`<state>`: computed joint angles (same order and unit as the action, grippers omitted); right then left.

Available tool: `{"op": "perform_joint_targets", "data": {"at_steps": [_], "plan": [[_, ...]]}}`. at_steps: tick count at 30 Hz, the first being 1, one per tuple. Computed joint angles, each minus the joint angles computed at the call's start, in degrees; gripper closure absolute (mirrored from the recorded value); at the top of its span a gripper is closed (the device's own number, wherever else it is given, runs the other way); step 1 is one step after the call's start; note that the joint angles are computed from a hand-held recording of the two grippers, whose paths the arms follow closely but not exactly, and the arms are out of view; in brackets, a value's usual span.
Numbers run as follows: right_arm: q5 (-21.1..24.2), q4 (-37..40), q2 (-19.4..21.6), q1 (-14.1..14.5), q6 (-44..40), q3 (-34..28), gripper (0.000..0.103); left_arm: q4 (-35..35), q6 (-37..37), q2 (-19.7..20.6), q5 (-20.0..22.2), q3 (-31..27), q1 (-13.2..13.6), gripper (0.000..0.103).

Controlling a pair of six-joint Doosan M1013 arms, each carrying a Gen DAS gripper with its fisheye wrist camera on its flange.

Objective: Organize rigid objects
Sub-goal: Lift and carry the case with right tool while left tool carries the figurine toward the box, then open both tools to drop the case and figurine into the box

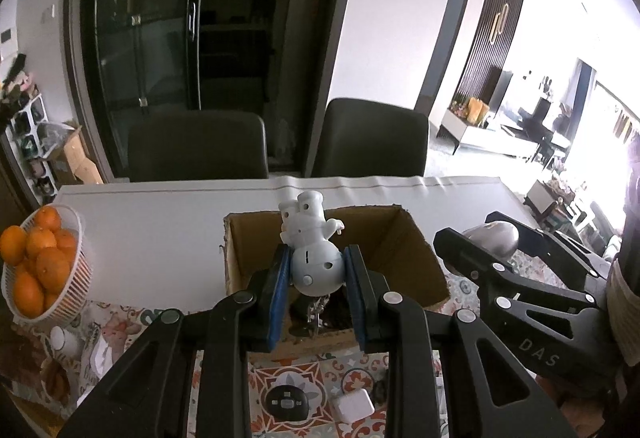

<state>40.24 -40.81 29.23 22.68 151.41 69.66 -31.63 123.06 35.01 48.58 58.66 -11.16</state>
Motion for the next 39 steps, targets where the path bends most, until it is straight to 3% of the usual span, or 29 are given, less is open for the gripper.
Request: {"op": "perform_joint_targets", "data": {"at_steps": [13, 20, 26, 29, 31, 39], "plan": [[7.96, 15.24, 5.5, -2.94, -15.24, -9.14, 0.037, 9.43, -8.61, 6.45, 8.38, -10.6, -1.84, 0.076], [14.6, 18.34, 8.87, -3.46, -21.72, -14.01, 0.037, 14.04, -12.42, 10.0, 15.29, -15.98, -2.38, 0.076], [15.4, 19.96, 9.28, -3.67, -23.29, -14.16, 0.037, 14.36, -12.92, 11.3, 18.43, -17.63, -2.35, 0.075], [16.22, 19.33, 9.39, -3.67, -22.54, -14.4, 0.035, 14.87, -13.45, 11.09, 17.9, -17.12, -2.39, 0.073], [16.57, 18.41, 9.46, -3.55, -21.95, -14.5, 0.034, 15.2, -13.3, 10.89, 17.64, -16.8, -2.42, 0.065], [14.4, 13.31, 7.36, -2.68, -16.7, -11.39, 0.034, 15.37, -12.46, 7.41, 12.58, -11.29, -2.18, 0.065]]}}
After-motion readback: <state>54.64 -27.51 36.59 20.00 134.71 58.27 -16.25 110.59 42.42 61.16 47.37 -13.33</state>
